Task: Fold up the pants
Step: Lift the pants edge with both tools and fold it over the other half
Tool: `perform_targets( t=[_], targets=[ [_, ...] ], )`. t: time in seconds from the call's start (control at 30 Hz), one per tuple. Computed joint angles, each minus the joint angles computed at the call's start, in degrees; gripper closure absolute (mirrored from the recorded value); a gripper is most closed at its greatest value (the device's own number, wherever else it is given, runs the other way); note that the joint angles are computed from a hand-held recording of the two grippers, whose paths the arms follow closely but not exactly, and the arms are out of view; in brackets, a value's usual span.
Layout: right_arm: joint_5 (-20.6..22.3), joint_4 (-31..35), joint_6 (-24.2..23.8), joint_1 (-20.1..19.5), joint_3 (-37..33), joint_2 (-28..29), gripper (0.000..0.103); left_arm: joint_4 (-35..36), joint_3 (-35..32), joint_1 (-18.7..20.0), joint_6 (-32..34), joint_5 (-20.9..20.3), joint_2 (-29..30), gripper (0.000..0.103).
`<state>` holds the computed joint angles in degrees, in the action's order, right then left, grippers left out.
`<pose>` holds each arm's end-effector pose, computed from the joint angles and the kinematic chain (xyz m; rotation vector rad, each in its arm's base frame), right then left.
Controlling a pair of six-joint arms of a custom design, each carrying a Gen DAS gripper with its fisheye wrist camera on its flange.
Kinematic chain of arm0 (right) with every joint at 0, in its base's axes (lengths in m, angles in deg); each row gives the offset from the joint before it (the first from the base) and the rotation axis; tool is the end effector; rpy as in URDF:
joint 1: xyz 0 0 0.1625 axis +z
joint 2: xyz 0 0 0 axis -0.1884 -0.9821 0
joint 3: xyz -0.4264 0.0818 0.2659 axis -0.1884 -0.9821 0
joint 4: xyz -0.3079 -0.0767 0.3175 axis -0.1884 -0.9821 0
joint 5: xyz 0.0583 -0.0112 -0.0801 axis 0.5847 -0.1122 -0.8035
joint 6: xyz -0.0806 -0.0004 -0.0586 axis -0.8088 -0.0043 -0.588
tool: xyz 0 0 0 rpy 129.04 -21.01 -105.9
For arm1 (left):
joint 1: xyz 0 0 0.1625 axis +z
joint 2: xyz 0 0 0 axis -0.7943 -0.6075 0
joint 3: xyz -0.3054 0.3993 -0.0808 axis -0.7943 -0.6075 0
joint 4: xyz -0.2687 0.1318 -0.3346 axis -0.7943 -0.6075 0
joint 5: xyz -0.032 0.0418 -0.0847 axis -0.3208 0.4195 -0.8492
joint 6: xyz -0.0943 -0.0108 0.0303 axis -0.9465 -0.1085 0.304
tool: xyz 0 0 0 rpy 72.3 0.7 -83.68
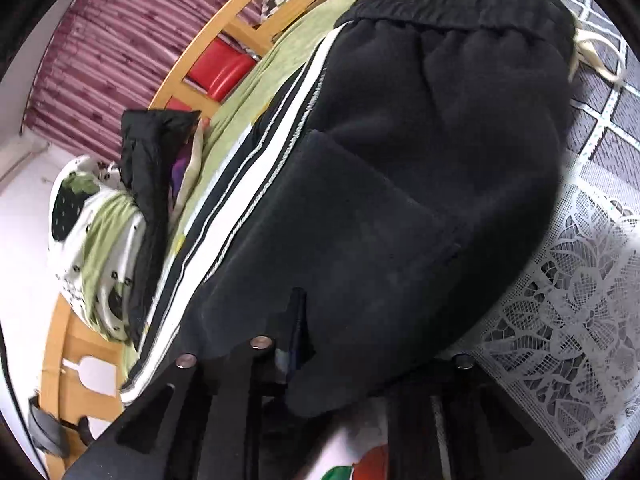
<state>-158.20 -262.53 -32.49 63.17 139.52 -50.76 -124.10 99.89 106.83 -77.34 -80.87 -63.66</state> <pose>-0.2019 -0.5156 0.3932 -0.4572 -2.6921 1.2090 -0.0900 -0.4723 0.1364 -0.6366 2.5831 -1.2499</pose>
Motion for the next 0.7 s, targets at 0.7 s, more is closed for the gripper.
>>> perform_targets(
  t=[0.7],
  targets=[
    [8.76, 21.46, -28.59, -25.09, 14.37, -29.94, 0.086, 38.01, 18.61, -28.79, -33.42, -0.60, -15.57, 0.084]
  ],
)
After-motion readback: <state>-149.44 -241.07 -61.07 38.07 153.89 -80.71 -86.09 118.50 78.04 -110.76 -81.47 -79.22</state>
